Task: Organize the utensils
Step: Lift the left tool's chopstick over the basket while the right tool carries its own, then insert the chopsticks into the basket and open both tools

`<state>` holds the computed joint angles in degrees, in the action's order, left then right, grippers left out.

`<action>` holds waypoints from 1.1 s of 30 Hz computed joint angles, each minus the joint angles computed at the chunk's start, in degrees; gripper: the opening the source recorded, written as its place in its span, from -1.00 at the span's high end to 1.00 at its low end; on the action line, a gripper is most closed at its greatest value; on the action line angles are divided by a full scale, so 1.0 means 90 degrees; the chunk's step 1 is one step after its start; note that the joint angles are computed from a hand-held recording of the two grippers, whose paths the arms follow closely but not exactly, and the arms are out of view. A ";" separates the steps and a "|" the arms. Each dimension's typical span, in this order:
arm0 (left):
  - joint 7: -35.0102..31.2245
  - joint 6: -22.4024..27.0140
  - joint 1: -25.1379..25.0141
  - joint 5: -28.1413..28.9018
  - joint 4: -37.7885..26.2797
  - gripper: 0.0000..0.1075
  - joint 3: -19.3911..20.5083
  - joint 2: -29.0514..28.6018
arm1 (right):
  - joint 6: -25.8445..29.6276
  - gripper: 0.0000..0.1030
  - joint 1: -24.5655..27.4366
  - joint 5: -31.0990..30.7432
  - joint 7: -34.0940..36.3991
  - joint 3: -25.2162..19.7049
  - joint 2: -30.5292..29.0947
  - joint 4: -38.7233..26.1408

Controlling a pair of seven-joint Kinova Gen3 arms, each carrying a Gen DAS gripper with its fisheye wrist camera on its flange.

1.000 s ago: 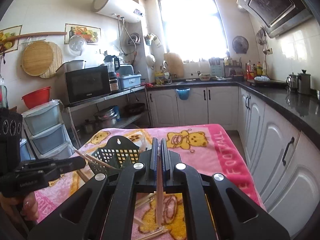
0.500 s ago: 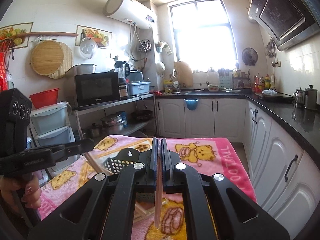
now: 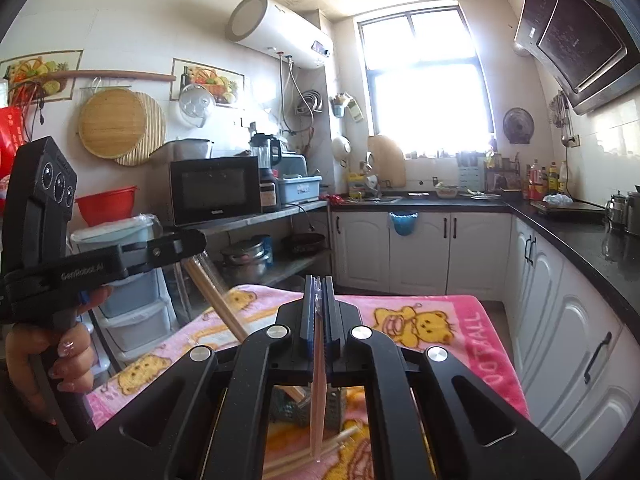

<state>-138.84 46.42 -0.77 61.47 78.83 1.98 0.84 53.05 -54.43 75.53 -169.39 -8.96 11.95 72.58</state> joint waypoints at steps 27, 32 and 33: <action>0.0781 -0.0844 -0.0182 -0.0643 -0.0792 0.97 0.0272 0.0472 | -0.0907 0.93 -0.0074 -0.0483 0.1288 0.0983 0.0847 -0.2010; 0.0986 -0.0892 -0.0189 -0.0913 -0.0822 0.97 0.0391 0.0633 | -0.0952 0.93 -0.0039 -0.0899 0.1664 0.1273 0.1110 -0.2352; 0.0993 -0.0884 -0.0209 -0.0933 -0.0823 0.97 0.0413 0.0656 | -0.0963 0.93 -0.0033 -0.0976 0.1721 0.1330 0.1151 -0.2395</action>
<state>-129.90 38.46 -2.66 53.08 71.42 5.69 6.75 44.38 -54.73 66.75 -153.90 3.01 22.32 51.02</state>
